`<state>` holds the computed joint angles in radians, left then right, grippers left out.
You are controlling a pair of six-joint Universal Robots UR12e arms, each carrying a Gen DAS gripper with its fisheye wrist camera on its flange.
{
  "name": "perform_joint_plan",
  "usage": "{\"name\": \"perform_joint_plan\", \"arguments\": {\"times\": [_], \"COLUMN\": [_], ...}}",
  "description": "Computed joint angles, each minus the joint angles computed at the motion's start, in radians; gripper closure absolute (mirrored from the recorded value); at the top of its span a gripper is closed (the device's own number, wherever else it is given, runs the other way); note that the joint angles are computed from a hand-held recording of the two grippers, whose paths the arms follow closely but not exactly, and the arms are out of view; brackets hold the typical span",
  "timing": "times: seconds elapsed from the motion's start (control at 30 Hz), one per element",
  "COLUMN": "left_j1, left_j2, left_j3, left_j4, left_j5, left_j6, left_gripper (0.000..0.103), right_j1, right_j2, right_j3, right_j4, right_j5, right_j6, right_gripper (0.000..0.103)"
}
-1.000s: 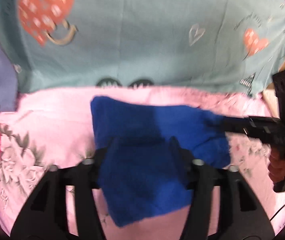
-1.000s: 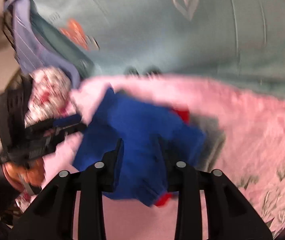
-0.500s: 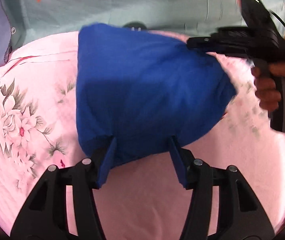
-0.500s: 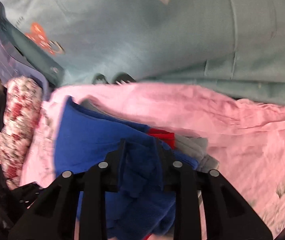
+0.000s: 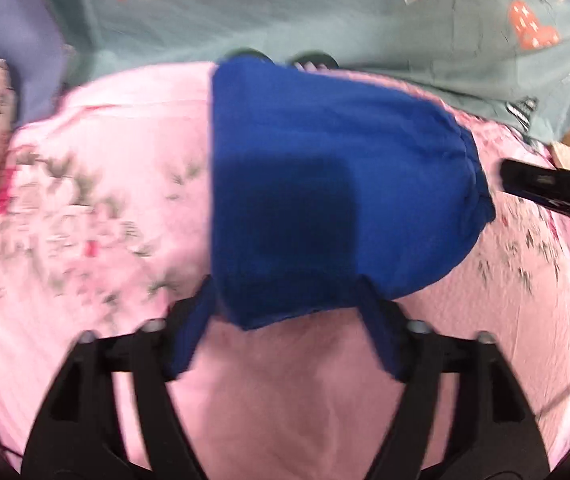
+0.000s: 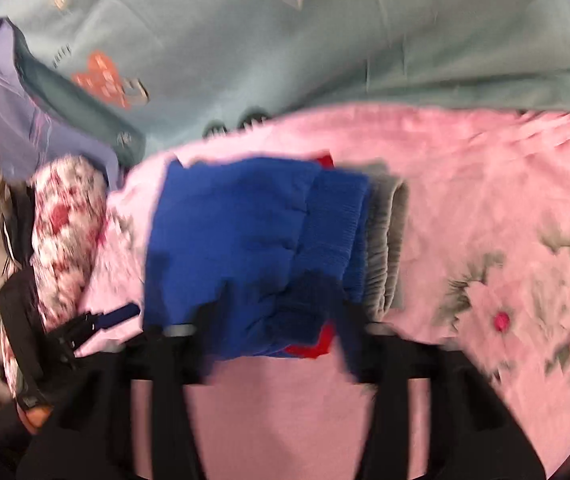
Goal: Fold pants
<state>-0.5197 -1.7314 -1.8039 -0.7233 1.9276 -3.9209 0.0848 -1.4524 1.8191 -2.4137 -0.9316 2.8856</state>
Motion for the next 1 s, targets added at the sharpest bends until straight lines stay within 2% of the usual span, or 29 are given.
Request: {"name": "perform_joint_plan", "arguments": {"times": [0.03, 0.1, 0.3, 0.53, 0.63, 0.83, 1.0], "left_j1": [-0.009, -0.027, -0.083, -0.184, -0.225, -0.273, -0.302], "left_j2": [0.004, 0.013, 0.062, 0.097, 0.106, 0.126, 0.126], "left_j3": [0.010, 0.033, 0.064, 0.096, 0.106, 0.109, 0.118], "left_j4": [-0.019, -0.077, -0.173, -0.262, -0.313, -0.356, -0.377], "left_j5": [0.026, 0.071, 0.128, 0.251, 0.294, 0.309, 0.327], "left_j6": [-0.017, -0.060, -0.139, -0.182, -0.229, -0.290, -0.299], "left_gripper": [0.017, 0.013, 0.007, 0.002, 0.002, 0.002, 0.002], "right_j1": [0.008, 0.015, 0.031, 0.052, 0.042, 0.030, 0.029], "right_j2": [-0.016, -0.060, -0.183, -0.283, -0.321, -0.384, -0.428], "right_j3": [0.014, 0.041, 0.125, 0.179, 0.202, 0.238, 0.270], "right_j4": [-0.033, -0.038, -0.076, -0.043, -0.034, -0.020, -0.047], "right_j5": [-0.026, -0.062, -0.166, -0.272, -0.268, -0.263, -0.287], "right_j6": [0.006, -0.017, -0.053, -0.060, -0.051, -0.041, -0.061], "right_gripper": [0.025, 0.014, 0.001, 0.001, 0.001, 0.001, 0.001]}}
